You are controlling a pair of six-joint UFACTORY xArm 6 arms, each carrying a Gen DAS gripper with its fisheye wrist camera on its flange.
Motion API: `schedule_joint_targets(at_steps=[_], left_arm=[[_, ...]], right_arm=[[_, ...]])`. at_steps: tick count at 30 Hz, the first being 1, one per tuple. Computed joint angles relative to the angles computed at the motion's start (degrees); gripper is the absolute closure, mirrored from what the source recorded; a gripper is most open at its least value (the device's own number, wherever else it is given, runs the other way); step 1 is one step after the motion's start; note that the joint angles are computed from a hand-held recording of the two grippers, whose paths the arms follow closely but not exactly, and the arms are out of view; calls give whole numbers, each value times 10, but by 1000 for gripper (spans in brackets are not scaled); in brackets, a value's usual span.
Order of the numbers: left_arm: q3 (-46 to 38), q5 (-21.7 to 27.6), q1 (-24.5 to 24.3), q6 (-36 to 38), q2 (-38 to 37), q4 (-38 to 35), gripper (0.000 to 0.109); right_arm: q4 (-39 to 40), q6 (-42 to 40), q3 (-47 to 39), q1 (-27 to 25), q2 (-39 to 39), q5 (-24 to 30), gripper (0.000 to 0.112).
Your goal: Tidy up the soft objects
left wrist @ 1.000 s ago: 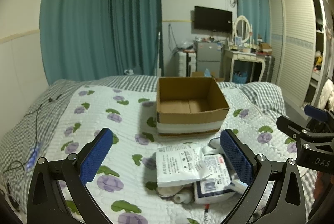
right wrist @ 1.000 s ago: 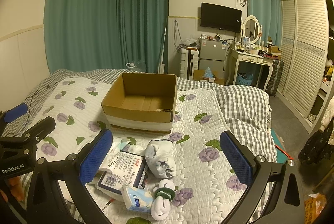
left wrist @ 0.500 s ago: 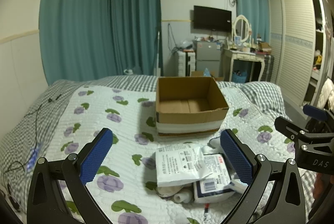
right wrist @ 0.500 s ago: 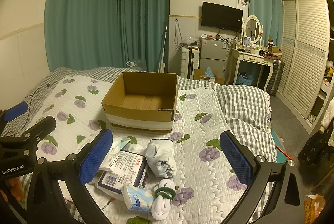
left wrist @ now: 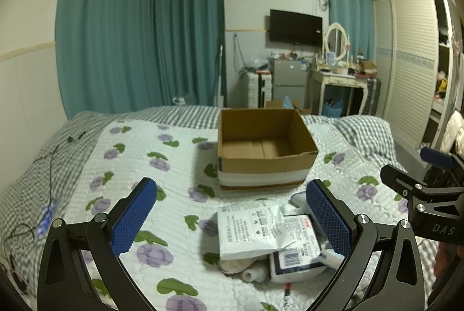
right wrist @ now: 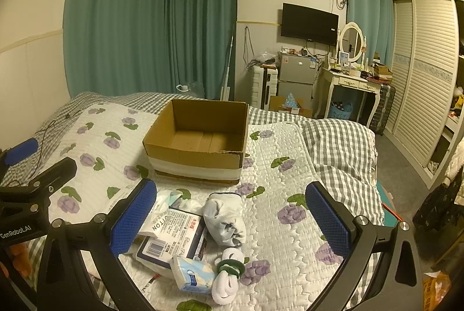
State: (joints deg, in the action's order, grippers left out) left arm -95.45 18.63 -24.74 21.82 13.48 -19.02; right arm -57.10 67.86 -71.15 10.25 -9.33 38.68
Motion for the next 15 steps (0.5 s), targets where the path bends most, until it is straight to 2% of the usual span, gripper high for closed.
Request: schedule_joint_targets(at_steps=[15], left_arm=[[-5, 4, 1, 26, -3, -27, 6]], right_arm=[[0, -3, 0, 0, 0, -2, 9]])
